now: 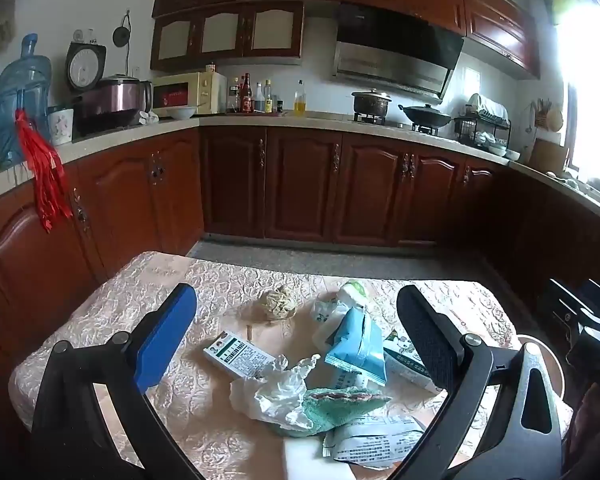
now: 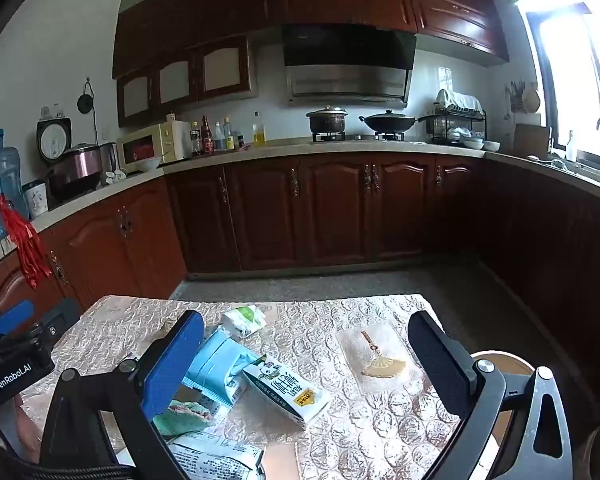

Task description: Collect trash

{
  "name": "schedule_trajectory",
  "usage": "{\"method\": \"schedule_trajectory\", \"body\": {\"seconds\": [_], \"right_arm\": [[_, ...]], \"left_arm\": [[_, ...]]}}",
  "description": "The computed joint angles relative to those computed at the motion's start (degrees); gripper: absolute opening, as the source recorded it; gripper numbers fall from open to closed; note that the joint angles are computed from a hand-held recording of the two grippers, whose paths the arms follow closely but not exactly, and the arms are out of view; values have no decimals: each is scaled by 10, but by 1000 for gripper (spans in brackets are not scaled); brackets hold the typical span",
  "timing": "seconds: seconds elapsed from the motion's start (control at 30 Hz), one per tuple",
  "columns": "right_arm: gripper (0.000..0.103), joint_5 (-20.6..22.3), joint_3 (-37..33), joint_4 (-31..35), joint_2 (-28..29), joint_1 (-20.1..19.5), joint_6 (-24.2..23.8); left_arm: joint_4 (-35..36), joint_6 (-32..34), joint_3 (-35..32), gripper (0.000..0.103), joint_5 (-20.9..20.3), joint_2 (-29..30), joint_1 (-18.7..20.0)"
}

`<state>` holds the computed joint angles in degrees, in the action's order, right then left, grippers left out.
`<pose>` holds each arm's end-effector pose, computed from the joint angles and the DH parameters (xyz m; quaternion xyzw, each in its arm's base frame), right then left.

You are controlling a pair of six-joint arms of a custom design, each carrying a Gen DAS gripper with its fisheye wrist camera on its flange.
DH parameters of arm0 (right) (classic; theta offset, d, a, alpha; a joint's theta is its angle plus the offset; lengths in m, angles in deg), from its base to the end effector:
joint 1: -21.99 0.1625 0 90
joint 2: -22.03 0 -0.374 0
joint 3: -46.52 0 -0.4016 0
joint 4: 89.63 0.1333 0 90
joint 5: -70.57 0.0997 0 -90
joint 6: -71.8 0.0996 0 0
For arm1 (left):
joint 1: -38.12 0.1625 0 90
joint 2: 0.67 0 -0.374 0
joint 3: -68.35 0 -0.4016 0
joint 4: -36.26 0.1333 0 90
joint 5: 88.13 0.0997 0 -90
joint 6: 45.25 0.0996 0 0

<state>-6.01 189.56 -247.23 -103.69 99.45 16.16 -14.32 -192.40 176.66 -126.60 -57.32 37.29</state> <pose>0.0868 -0.3300 0.3614 0.3764 -0.8180 0.4087 0.1489 -0.3939 -0.2056 0.0614 -0.0242 0.7025 -0.5778 0.4147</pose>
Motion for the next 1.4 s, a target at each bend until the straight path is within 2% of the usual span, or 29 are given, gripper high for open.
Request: {"method": "schedule_trajectory", "body": {"seconds": [0.17, 0.2, 0.7, 1.4], "right_arm": [[101, -11, 3, -2, -2, 9, 5], [101, -1, -4, 8, -2, -3, -4], [102, -14, -4, -11, 17, 3, 2], [102, -1, -4, -15, 18, -6, -2]], "left_arm": [[5, -1, -5, 100, -1, 6, 1], [6, 0, -5, 100, -1, 8, 1], [25, -5, -16, 100, 6, 22, -1], [31, -4, -17, 100, 9, 26, -2]]}}
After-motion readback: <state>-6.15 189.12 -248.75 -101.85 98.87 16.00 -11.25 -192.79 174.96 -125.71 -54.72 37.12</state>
